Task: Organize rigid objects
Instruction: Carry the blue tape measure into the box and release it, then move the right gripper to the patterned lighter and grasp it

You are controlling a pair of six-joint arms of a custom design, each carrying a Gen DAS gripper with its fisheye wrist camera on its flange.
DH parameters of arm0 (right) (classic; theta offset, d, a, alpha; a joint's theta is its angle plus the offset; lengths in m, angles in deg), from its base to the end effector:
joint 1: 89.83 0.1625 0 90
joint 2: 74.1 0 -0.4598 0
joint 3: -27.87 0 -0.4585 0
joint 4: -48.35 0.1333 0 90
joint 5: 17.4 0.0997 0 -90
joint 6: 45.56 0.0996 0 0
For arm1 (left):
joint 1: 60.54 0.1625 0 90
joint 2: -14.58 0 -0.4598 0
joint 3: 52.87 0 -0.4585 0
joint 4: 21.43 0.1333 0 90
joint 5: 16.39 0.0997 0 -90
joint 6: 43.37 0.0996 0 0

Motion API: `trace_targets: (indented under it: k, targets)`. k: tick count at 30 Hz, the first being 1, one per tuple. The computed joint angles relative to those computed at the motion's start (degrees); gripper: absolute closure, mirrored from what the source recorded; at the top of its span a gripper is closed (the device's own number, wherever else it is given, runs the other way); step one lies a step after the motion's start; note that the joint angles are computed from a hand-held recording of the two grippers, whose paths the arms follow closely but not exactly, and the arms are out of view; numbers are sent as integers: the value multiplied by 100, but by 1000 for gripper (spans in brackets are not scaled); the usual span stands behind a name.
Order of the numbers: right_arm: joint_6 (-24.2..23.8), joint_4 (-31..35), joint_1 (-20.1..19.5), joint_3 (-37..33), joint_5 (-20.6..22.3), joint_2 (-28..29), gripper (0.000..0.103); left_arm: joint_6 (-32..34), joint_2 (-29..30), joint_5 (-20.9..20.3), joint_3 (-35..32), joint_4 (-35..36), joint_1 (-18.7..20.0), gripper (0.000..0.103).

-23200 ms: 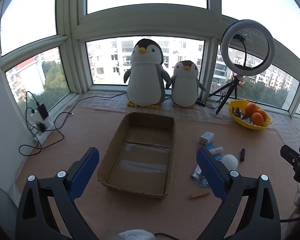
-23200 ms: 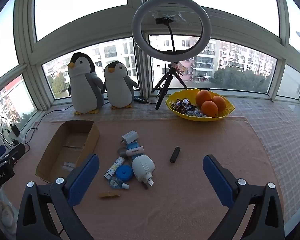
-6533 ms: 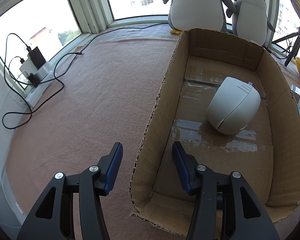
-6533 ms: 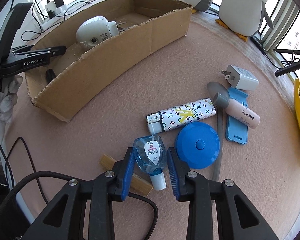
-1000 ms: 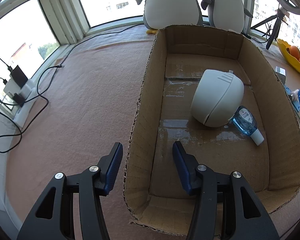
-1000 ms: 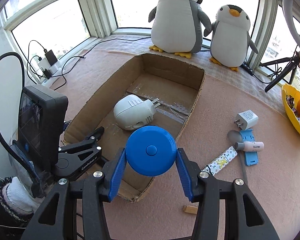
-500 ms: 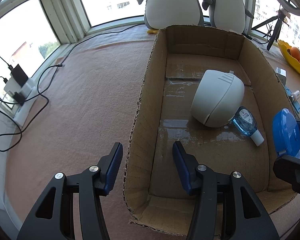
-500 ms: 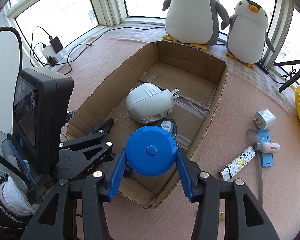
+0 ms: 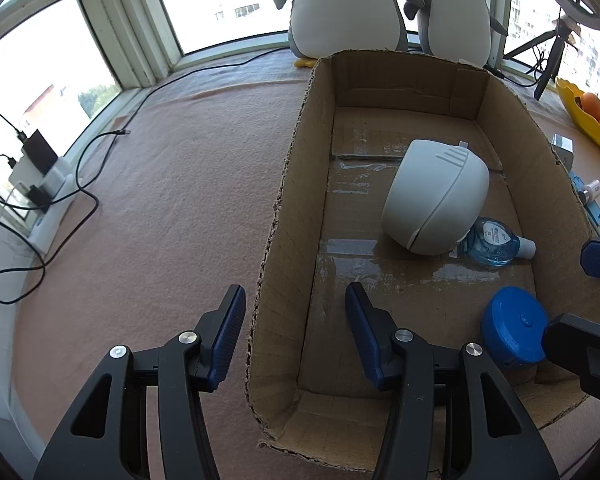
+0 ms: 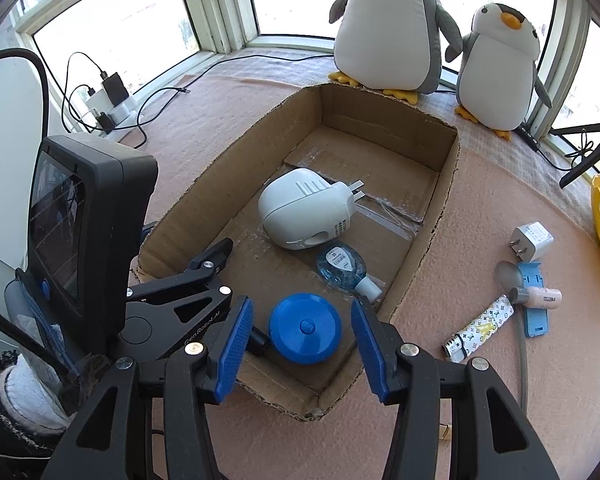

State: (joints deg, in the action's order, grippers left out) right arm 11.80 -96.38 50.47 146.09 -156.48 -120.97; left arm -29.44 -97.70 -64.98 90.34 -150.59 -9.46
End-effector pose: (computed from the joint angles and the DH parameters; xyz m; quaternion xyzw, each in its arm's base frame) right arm 0.4509 -0.2989 -0.0274 0.0045 -0.9021 0.2542 0.3487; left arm -0.0513 -0.3806 0.2926 0.3925 0.8468 -0.1418 0.3298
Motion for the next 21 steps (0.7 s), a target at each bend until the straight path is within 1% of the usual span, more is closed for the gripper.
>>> trace_targets:
  k: [7, 12, 15, 21]
  targets:
    - [111, -25, 30, 90, -62, -117, 56, 50, 27, 8, -17, -41, 25, 51]
    - [400, -41, 85, 307, -156, -359, 56, 68, 36, 15, -21, -47, 30, 51]
    - [721, 95, 132, 495, -226, -596, 56, 73, 40, 21, -17, -56, 31, 51]
    - [1640, 649, 208, 937, -331, -1155, 56, 67, 41, 21, -16, -58, 30, 51]
